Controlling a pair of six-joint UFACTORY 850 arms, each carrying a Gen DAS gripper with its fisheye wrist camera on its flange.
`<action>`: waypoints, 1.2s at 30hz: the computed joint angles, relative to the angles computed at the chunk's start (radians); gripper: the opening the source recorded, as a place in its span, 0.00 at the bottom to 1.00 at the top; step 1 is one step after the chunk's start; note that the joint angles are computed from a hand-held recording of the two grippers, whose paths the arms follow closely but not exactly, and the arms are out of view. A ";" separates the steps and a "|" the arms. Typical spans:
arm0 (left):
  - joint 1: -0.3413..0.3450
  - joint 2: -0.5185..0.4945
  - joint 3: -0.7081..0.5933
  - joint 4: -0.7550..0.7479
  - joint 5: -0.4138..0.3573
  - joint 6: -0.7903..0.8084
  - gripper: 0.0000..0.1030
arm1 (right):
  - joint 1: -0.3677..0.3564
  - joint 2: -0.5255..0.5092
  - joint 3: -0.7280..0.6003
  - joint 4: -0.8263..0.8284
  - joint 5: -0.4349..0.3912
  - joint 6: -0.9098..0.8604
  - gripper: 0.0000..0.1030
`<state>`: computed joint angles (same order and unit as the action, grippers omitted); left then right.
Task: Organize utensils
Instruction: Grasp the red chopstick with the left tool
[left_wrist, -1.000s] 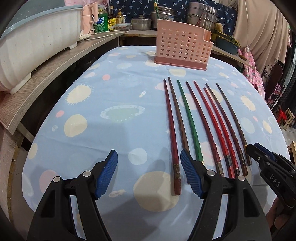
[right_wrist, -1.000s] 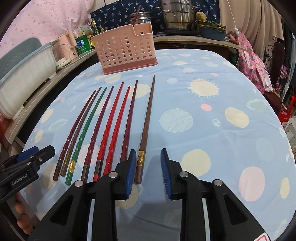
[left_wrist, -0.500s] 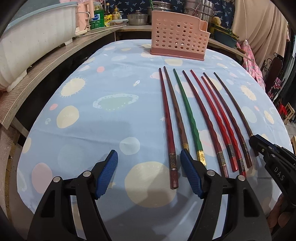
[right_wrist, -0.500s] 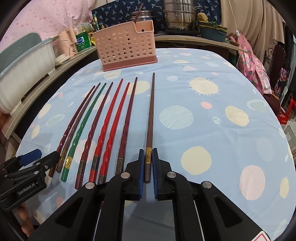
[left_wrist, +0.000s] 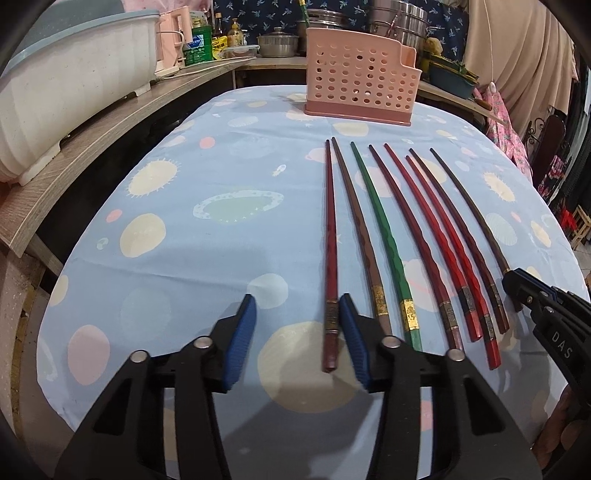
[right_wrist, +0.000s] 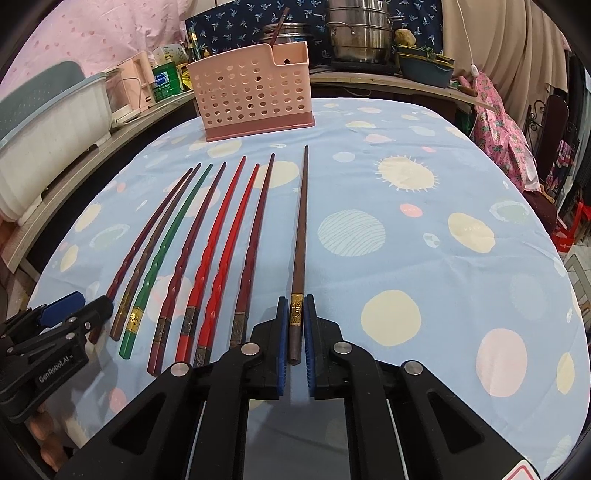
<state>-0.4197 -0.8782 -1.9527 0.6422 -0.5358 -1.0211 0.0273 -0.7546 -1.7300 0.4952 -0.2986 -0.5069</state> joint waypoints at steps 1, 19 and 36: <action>0.002 0.000 0.000 -0.002 0.002 0.001 0.30 | 0.000 0.000 0.000 0.000 0.000 0.000 0.07; 0.026 0.006 -0.012 -0.085 0.007 0.077 0.07 | -0.011 0.015 0.001 0.060 -0.002 -0.041 0.07; 0.059 0.015 -0.147 -0.053 0.025 0.045 0.07 | -0.047 0.009 -0.168 0.315 0.012 -0.231 0.07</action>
<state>-0.3608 -0.8634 -2.1001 0.5890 -0.5109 -0.9756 -0.0197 -0.7452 -1.8978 0.8105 -0.2868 -0.7383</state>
